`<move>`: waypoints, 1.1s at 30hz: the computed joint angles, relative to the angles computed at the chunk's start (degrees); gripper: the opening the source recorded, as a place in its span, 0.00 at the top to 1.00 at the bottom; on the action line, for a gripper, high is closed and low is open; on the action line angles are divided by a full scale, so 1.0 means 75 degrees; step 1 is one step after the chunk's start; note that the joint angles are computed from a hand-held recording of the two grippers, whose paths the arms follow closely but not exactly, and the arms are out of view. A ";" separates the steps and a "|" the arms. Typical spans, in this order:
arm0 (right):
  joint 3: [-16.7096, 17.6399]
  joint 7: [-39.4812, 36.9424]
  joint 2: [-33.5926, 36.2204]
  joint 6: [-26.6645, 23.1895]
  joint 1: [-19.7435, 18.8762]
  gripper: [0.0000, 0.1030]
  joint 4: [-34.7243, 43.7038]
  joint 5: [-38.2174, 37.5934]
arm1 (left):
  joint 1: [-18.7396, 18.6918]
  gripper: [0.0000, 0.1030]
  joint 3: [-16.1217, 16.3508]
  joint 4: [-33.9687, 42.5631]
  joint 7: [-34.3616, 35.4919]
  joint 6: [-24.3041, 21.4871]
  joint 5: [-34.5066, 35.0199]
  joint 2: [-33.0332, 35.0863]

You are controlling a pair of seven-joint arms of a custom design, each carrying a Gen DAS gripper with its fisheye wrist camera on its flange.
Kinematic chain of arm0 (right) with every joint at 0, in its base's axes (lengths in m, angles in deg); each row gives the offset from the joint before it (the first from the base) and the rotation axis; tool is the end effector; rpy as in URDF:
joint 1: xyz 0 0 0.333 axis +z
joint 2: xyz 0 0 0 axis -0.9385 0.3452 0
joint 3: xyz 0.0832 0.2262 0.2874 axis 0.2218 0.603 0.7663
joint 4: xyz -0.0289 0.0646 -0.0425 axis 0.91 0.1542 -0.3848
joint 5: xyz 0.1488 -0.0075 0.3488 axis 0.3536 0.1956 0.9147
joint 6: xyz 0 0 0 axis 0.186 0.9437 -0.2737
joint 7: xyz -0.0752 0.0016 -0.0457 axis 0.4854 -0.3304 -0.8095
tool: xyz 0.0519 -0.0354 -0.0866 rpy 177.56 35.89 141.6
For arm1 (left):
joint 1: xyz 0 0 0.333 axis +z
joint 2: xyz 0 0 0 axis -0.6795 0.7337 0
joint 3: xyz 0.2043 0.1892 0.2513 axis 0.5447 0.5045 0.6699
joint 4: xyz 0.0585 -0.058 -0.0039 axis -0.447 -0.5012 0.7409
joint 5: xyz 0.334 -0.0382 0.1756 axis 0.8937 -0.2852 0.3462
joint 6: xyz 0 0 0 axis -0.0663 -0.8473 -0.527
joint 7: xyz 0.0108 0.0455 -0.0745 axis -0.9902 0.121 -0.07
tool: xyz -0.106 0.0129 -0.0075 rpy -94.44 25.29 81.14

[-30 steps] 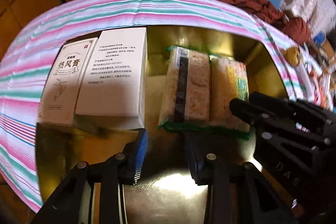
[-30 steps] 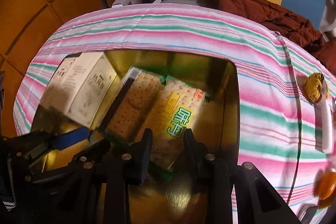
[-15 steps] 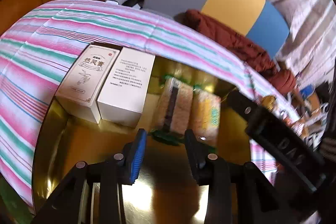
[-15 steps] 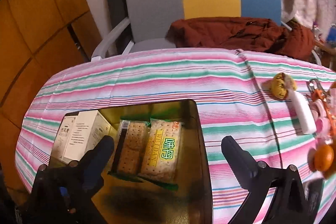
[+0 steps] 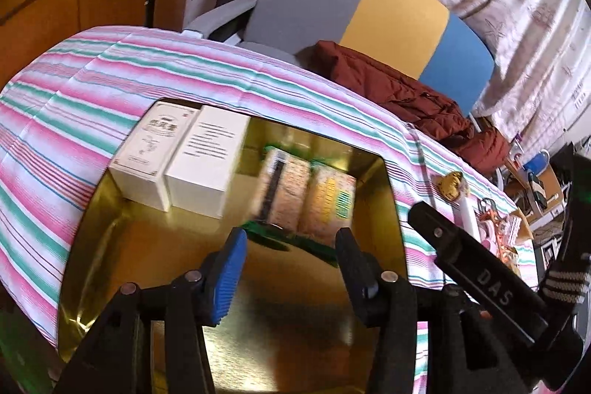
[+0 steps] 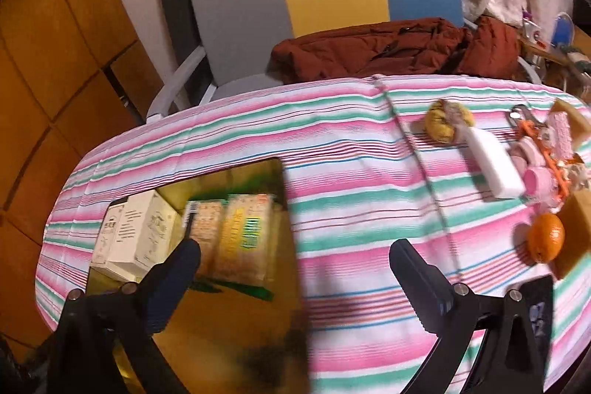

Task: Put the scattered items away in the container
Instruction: 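Move both tools back over the table items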

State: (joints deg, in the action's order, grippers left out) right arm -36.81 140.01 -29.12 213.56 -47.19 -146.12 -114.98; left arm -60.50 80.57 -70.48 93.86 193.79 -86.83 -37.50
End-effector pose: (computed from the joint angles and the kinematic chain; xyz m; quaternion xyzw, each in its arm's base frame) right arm 0.5433 0.2696 0.4485 -0.5755 0.7435 -0.1988 0.2764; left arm 0.5534 -0.2359 0.4506 -0.7032 0.6290 -0.3168 0.0973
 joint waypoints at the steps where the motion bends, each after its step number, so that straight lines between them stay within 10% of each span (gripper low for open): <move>1: -0.0106 0.0227 -0.0144 0.0049 0.0029 0.00 -0.0161 -0.0287 | 0.0012 0.51 -0.0085 0.0010 0.0092 -0.0024 -0.0038 -0.0009; 10: -0.0165 0.2100 -0.1468 -0.0017 -0.0837 0.02 -0.1394 -0.2957 | -0.0412 0.51 -0.0365 0.0587 0.0575 -0.0337 0.0002 0.0297; 22: 0.0056 0.1972 -0.2718 -0.1280 -0.2343 0.05 -0.2512 -0.3156 | -0.0863 0.46 -0.1035 0.2541 0.1902 -0.1209 -0.0181 0.1551; 33: -0.0473 0.1792 -0.2251 0.0706 -0.3353 0.24 -0.3189 -0.2929 | -0.1695 0.45 -0.1235 0.5271 0.3300 -0.2779 -0.0416 0.3287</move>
